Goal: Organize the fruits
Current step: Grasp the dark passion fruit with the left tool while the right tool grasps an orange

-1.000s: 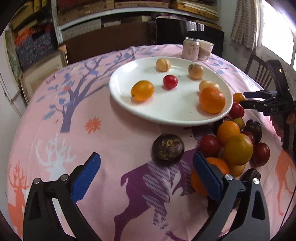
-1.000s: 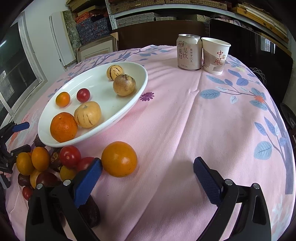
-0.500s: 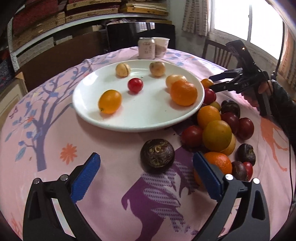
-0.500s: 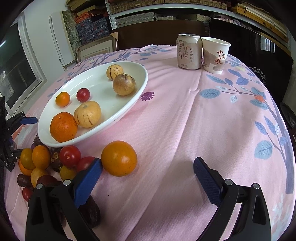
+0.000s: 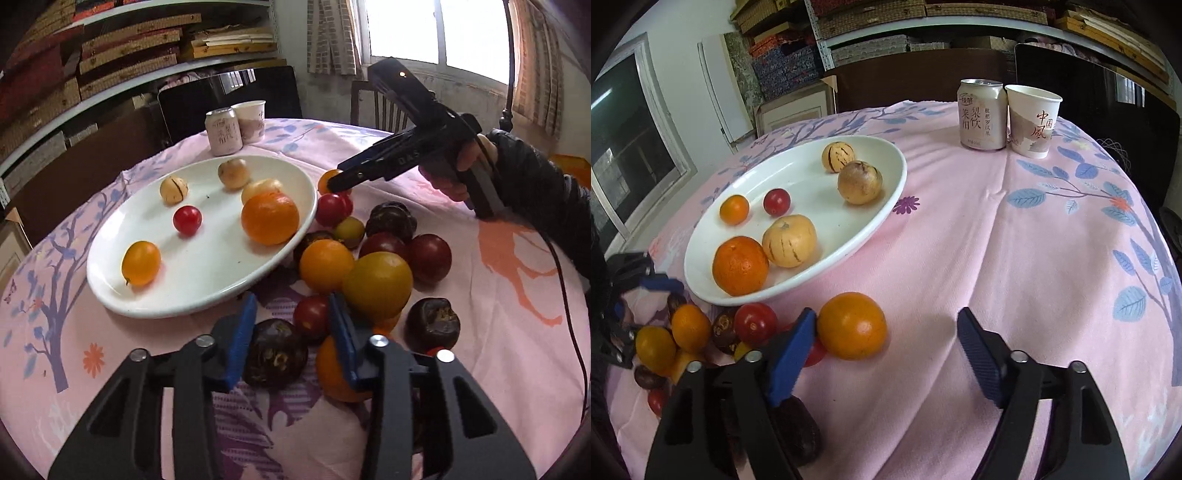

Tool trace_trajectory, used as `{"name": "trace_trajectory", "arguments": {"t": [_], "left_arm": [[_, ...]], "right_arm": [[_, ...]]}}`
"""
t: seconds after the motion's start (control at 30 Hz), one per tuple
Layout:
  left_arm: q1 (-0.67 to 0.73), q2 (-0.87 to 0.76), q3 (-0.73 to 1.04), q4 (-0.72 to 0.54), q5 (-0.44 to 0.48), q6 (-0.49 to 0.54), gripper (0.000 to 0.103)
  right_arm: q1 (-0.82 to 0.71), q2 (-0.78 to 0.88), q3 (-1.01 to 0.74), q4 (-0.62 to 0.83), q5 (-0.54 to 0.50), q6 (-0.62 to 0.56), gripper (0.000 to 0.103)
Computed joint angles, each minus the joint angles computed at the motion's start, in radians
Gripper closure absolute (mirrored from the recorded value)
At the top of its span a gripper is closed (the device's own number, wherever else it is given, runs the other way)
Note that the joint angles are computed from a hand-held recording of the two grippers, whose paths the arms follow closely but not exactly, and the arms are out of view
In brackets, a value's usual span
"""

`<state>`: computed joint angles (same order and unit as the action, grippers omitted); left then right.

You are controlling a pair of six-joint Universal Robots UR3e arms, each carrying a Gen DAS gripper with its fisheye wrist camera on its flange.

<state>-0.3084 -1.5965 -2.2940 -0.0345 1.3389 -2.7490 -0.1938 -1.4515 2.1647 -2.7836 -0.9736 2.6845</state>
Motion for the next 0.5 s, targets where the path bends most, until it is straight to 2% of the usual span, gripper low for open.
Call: {"name": "trace_trajectory", "arguments": {"t": [0.07,0.1,0.23,0.3,0.4,0.5], "left_arm": [[-0.054,-0.009,0.012,0.017,0.081,-0.073,0.073],[-0.076,-0.005,0.003,0.033,0.116,-0.101,0.075],[-0.133,0.055,-0.043,0.037,0.195,-0.191,0.078],[-0.179,0.073,-0.048,0.028,0.273,-0.238,0.081],[-0.258,0.070,-0.032,-0.002,0.425,-0.356,0.085],[-0.285,0.066,-0.055,0.031,0.482,-0.422,0.085]], "right_arm": [[0.006,-0.025,0.022,0.007,0.013,-0.011,0.063],[0.020,-0.039,0.034,-0.012,-0.013,-0.001,0.065],[0.036,-0.075,0.086,-0.074,-0.055,0.043,0.065],[0.042,-0.089,0.104,-0.108,-0.076,0.075,0.065],[0.023,-0.127,0.129,-0.120,-0.047,0.072,0.066],[0.015,-0.147,0.138,-0.113,-0.031,0.065,0.065]]}}
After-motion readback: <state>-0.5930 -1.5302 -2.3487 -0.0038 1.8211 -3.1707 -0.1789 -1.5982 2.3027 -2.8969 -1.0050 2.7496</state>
